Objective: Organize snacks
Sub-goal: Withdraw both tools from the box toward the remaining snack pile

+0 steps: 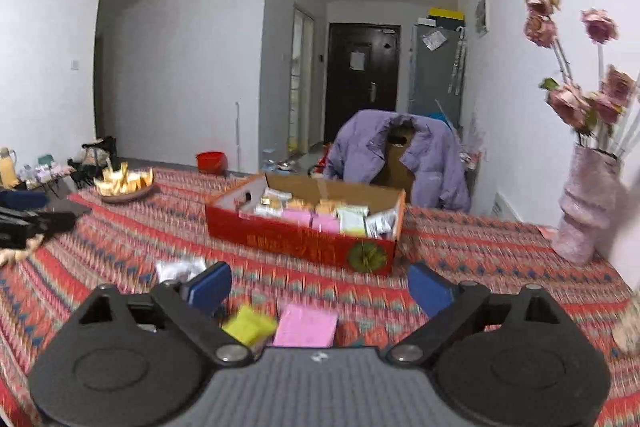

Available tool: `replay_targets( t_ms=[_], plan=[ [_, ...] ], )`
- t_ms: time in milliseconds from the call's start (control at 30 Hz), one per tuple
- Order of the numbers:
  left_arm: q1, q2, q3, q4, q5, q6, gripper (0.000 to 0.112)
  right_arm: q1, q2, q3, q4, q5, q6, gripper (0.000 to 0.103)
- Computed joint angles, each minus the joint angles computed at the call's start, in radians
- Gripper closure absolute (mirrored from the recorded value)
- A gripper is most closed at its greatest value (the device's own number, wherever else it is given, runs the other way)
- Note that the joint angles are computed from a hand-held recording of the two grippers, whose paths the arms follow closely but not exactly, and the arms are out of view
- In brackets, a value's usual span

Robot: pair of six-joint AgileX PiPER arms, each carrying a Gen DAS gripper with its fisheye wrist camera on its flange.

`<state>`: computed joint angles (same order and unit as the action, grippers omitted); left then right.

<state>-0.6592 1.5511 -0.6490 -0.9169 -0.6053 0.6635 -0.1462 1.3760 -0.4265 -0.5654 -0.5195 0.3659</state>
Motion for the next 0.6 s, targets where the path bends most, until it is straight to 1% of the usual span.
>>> replay_targets(
  t_ms=[67,100,133,233,300,433,533,600],
  plan=[
    [-0.060,-0.027,0.078,-0.090,-0.056,0.002,0.020,0.046,-0.044,0.116,0.179,-0.041,-0.162,0.008],
    [-0.085,-0.036,0.108,-0.125,-0.073,0.000,0.020,0.063,-0.072,0.171,0.222,-0.058,-0.191,0.008],
    [-0.107,-0.045,0.136,-0.155,-0.078,0.001,0.020,0.064,-0.088,0.219,0.226,-0.083,-0.182,0.007],
    [-0.145,-0.066,0.200,-0.196,-0.093,0.021,0.019,0.043,-0.139,0.305,0.141,-0.088,-0.068,0.007],
    [-0.157,-0.071,0.221,-0.230,-0.109,0.038,0.019,0.042,-0.161,0.346,0.142,-0.102,-0.065,0.007],
    [-0.147,-0.077,0.234,-0.232,-0.110,0.026,0.019,0.121,-0.194,0.396,0.276,-0.093,-0.141,0.007],
    [-0.144,-0.079,0.245,-0.205,-0.115,-0.005,0.019,0.197,-0.188,0.407,0.397,-0.101,-0.212,0.007],
    [-0.127,-0.070,0.241,-0.182,-0.103,-0.015,0.019,0.212,-0.174,0.403,0.420,-0.106,-0.224,0.007]
  ],
)
